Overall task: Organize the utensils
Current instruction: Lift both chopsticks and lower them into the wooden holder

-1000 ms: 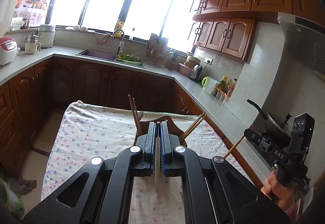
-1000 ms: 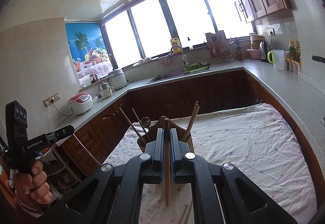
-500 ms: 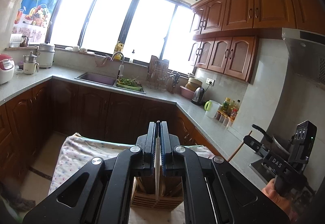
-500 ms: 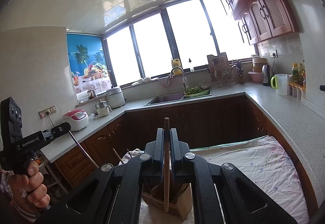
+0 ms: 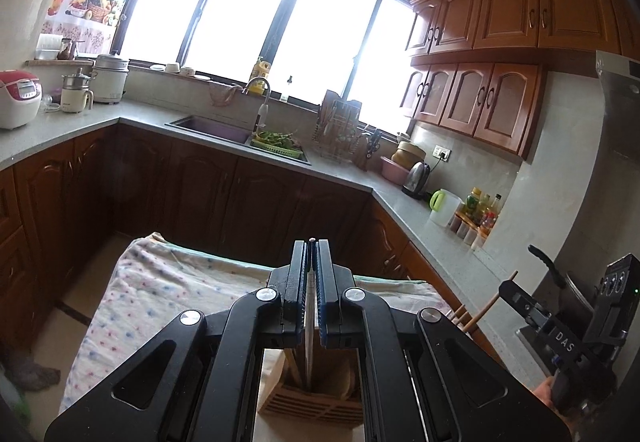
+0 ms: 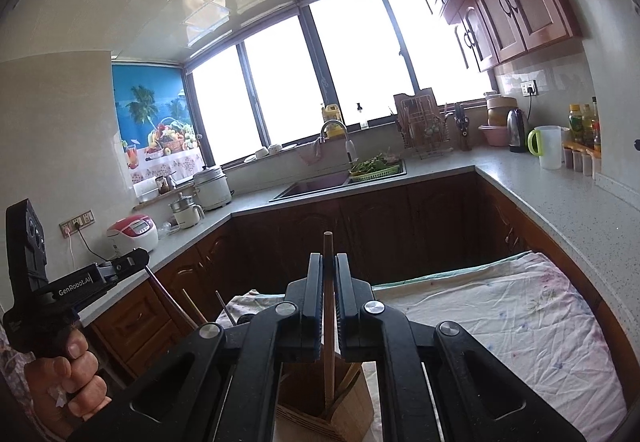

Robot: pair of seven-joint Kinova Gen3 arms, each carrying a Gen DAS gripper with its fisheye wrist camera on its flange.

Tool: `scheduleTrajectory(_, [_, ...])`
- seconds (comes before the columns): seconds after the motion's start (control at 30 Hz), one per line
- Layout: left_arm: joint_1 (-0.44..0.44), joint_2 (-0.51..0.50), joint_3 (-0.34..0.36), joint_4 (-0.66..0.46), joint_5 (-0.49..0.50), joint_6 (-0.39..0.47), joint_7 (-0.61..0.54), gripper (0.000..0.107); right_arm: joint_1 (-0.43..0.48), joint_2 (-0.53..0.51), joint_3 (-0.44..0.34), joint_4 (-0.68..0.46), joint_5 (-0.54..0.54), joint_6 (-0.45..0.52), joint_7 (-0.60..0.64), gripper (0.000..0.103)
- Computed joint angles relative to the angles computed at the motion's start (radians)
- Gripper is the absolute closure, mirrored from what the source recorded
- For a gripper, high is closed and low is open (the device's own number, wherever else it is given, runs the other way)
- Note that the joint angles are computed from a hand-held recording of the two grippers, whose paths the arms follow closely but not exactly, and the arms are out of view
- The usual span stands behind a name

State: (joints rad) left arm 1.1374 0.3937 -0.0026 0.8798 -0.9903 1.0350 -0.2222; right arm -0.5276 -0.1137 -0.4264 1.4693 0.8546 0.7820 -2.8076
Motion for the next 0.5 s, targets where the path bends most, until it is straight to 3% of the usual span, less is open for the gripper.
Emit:
scheduleTrajectory(0.3, [-0.014, 0.004, 0.012, 0.062, 0.026, -0.006, 0.044, 0.104, 0.008, -0.004, 0.011, 0.063, -0.049, -0.013, -0.049, 0.098])
scheduleTrajectory(0.5, [-0.038, 0.014, 0.028, 0.058, 0.071, -0.012, 0.013, 0.104, 0.001, 0.017, 0.026, 0.062, -0.091, -0.015, -0.033, 0.097])
